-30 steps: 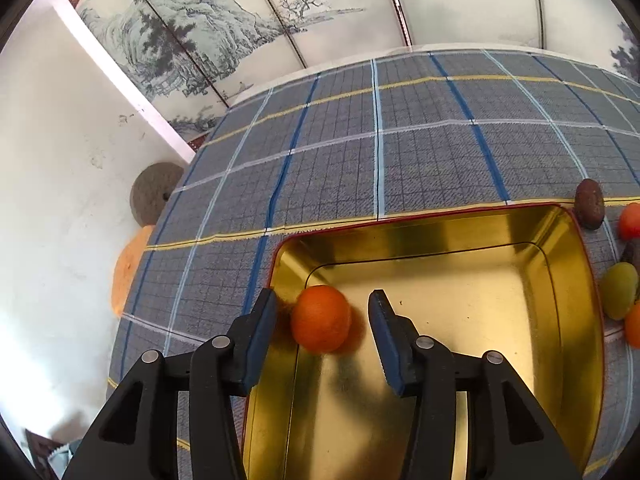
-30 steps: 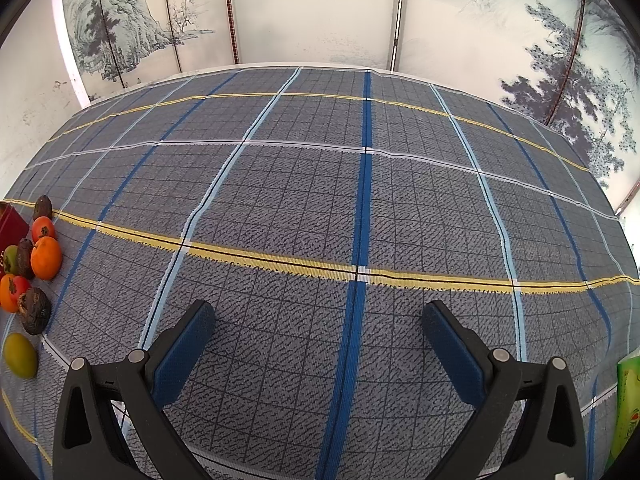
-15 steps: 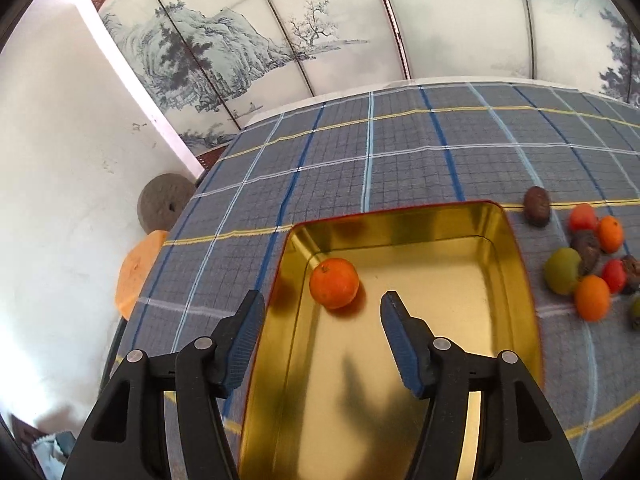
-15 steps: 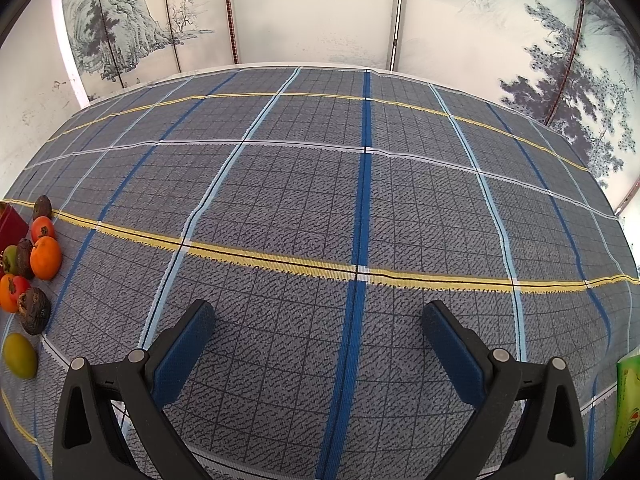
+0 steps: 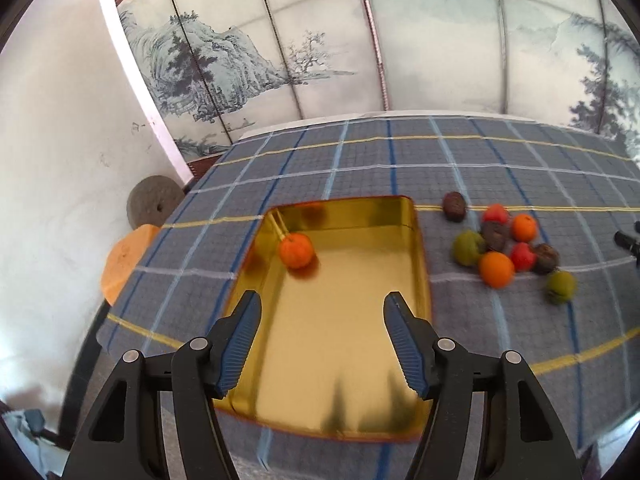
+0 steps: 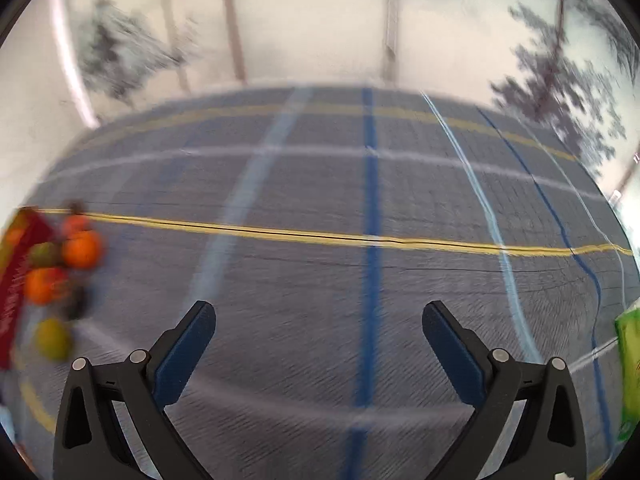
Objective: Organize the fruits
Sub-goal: 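Grasp the green fruit with the right gripper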
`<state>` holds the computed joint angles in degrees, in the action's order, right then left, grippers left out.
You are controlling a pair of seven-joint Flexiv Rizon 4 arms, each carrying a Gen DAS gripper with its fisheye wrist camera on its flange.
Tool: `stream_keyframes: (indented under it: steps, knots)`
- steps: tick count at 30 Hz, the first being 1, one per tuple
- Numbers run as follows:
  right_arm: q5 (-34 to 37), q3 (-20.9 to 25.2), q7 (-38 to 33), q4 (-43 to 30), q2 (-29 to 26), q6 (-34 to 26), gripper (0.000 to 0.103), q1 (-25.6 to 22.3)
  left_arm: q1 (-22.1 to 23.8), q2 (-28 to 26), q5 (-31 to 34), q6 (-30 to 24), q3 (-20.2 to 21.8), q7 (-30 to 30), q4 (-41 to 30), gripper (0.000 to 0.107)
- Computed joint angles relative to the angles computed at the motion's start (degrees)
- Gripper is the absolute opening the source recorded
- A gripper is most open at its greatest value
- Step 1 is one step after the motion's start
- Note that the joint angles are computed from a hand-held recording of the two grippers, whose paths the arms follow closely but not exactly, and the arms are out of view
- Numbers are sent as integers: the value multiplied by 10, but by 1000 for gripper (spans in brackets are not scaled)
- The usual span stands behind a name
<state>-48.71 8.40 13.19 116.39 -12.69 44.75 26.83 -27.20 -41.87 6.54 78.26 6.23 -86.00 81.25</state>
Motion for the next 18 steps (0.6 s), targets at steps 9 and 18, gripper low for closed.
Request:
stream_keyframes:
  steps: [9,18]
  knots:
    - [-137,-3,-10,-86,-64,114,102,54,82,72,-68,116,-134,73,183,66]
    - [-9,-33,-161,-188,-152,120,75,90,73,94,-104,126,-132,102,225,74]
